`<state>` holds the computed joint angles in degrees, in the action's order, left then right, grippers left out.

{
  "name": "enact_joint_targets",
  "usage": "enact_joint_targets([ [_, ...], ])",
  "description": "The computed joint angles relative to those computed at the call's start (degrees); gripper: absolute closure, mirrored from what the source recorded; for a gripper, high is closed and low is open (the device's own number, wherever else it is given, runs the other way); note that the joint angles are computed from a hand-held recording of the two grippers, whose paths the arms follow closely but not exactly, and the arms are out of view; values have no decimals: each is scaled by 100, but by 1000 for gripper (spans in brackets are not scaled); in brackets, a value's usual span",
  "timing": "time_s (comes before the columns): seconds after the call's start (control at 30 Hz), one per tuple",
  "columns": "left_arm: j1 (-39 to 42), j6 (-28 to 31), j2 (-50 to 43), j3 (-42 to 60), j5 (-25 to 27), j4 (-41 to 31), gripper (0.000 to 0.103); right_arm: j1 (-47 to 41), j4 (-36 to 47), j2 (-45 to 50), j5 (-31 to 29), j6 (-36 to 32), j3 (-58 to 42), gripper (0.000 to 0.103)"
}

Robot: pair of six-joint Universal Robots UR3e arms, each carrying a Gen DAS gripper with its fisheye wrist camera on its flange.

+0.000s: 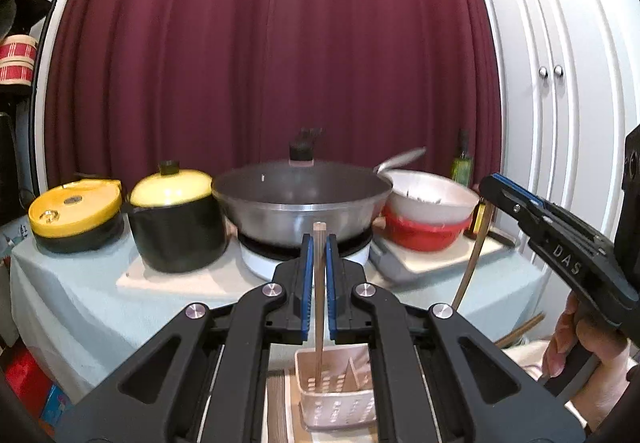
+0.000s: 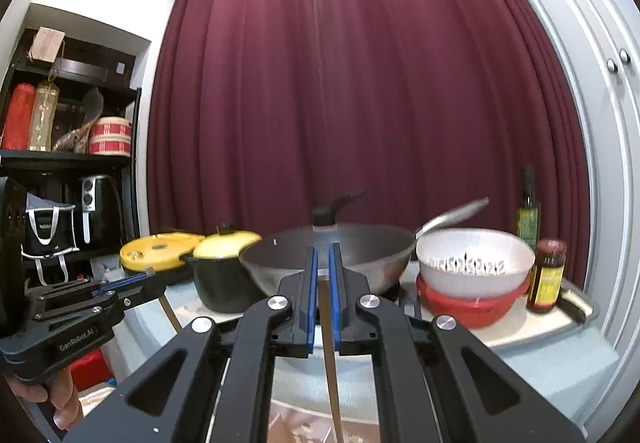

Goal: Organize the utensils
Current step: 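Lower the left tool's chopstick into the holder and open while the right tool releases, then move both open tools back down to the remaining chopsticks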

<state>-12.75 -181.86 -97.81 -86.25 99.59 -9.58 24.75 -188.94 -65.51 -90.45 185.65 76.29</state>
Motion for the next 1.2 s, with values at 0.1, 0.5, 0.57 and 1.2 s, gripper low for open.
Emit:
enact_joint_targets([
  [0.1, 81, -108, -9, -229, -47, 80, 91, 28, 27, -24, -57, 39, 200, 97],
  [0.5, -99, -76, 882, -1186, 299, 151, 26, 280, -54, -1049, -574, -197, 1399, 39],
  [0.57, -182, -49, 1148, -1402, 460, 146, 21, 327, -21, -1296, -680, -213, 1632, 38],
  [1.2, -1987, -1106, 4452, -4221, 2295, -1250, 14, 2013, -18, -3923, -2424, 765, 5377, 38],
])
